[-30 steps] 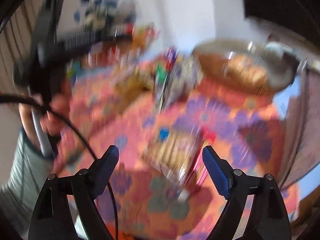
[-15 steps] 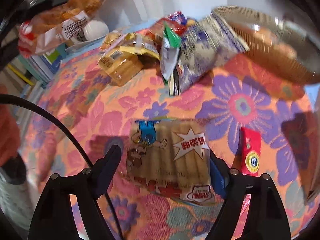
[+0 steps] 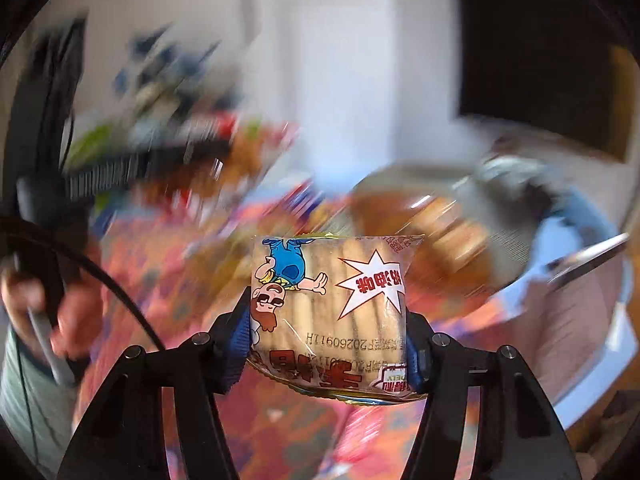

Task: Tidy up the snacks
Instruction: 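Carry both bags over the glass bowl and open both grippers, then move both grippers back toward the snack pile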

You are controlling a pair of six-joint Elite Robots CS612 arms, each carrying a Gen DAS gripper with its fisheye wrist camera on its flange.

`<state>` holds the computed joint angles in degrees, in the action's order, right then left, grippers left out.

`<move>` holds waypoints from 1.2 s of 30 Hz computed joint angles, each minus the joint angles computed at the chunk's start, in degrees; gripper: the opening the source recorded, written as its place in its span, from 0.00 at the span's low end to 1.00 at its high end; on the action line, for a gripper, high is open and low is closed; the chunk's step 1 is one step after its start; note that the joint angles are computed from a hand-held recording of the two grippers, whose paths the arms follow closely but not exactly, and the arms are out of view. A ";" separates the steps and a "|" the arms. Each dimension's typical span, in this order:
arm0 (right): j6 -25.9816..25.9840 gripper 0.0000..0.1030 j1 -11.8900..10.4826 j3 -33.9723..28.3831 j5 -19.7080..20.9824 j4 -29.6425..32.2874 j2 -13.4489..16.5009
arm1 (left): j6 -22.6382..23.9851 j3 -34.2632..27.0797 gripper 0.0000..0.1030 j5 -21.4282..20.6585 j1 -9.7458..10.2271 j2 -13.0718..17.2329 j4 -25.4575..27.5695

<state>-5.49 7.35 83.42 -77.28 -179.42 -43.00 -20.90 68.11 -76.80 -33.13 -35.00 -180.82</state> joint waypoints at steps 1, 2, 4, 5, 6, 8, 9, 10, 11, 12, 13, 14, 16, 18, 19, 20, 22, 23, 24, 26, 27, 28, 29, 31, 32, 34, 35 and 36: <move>2.35 0.58 -0.08 -1.22 -3.05 -0.01 0.17 | -0.19 -3.19 0.58 -1.89 0.32 1.29 2.36; 4.80 0.58 -0.03 -2.72 -6.49 0.32 0.56 | -0.43 -6.33 0.58 -3.35 0.58 2.64 4.68; 8.95 0.58 -0.08 -6.58 -12.69 0.95 2.09 | -0.74 -12.33 0.58 -5.66 1.04 5.45 8.72; 10.12 0.58 -0.09 -8.58 -15.02 2.07 2.98 | -0.81 -15.49 0.58 -6.53 1.21 7.07 10.56; 10.98 0.58 -0.21 -10.08 -15.64 3.02 3.65 | -0.75 -17.99 0.58 -7.31 1.34 8.37 12.02; 12.42 0.61 -0.49 -13.67 -16.19 7.14 5.17 | -0.66 -23.93 0.59 -8.53 1.54 11.52 15.65; 12.49 0.64 -0.50 -15.88 -16.72 9.88 6.14 | -1.10 -27.03 0.62 -8.90 1.64 13.25 17.20; 12.36 0.69 -0.33 -17.88 -17.83 12.60 7.02 | -1.52 -29.71 0.72 -9.30 1.76 14.77 18.45; 12.52 0.70 -0.20 -19.75 -19.25 15.36 7.83 | -1.85 -31.02 0.80 -9.06 1.77 15.41 19.66; 12.46 0.69 -0.17 -20.58 -19.38 16.26 8.27 | -2.19 -31.72 0.80 -8.84 1.82 15.76 20.46; 12.19 0.69 -0.26 -20.29 -18.80 15.96 8.13 | -2.29 -31.09 0.80 -8.99 1.80 15.45 20.19; 11.96 0.69 -0.41 -19.55 -17.89 15.18 7.87 | -2.41 -29.50 0.80 -9.47 1.89 14.69 19.11; 11.62 0.70 -0.56 -16.29 -15.83 12.53 6.41 | -2.86 -23.79 0.80 -8.89 1.89 11.90 14.86; 11.24 0.70 -0.62 -13.52 -12.57 10.41 4.94 | -3.15 -15.96 0.80 -6.72 1.75 7.84 9.81; 10.89 0.70 -0.71 -12.51 -10.35 9.71 4.31 | -3.22 -12.77 0.80 -5.80 1.71 6.20 7.81; 10.49 0.70 -0.69 -11.47 -7.65 8.98 3.72 | -3.46 -8.06 0.80 -3.80 1.50 3.70 5.09; 8.95 0.70 -0.53 -9.21 -2.36 7.66 2.56 | -3.99 -0.36 0.80 0.91 0.95 -0.49 2.00; 8.28 0.71 -0.40 -8.35 -0.44 7.34 2.14 | -4.42 3.54 0.80 3.88 0.58 -2.65 1.09; 7.50 0.73 -0.12 -6.89 2.68 6.84 1.48 | -4.89 6.66 0.80 6.37 0.23 -4.34 0.50; 6.78 0.75 0.27 -5.03 7.15 5.94 0.79 | -6.54 14.60 0.80 14.02 -1.04 -8.41 0.01; 5.75 0.77 0.67 -3.74 10.17 5.37 0.57 | -8.17 18.24 0.82 18.41 -1.81 -10.02 0.02; 5.10 0.79 0.94 -3.14 11.60 5.22 0.55 | -10.52 21.20 0.88 22.34 -2.46 -11.22 0.88; 4.31 0.80 1.40 -2.26 13.99 4.84 0.85 | -13.06 23.47 0.93 25.42 -2.94 -12.03 2.18; 3.79 0.82 2.31 -1.35 14.95 3.58 1.95 | -20.07 28.40 0.93 30.14 -3.54 -13.53 5.78; 3.20 0.82 2.99 -1.33 14.13 3.59 2.74 | -22.85 30.08 0.93 29.61 -3.32 -13.80 6.67; 1.33 0.82 4.19 -2.59 13.70 7.54 4.75 | -29.97 32.46 0.93 26.40 -2.30 -13.67 9.61; 1.36 0.82 4.65 -3.44 13.04 9.48 5.68 | -32.25 32.81 0.92 26.04 -1.97 -13.20 11.35; 1.64 0.82 4.93 -4.17 11.71 10.41 6.45 | -33.74 32.76 0.91 26.17 -1.71 -12.61 13.22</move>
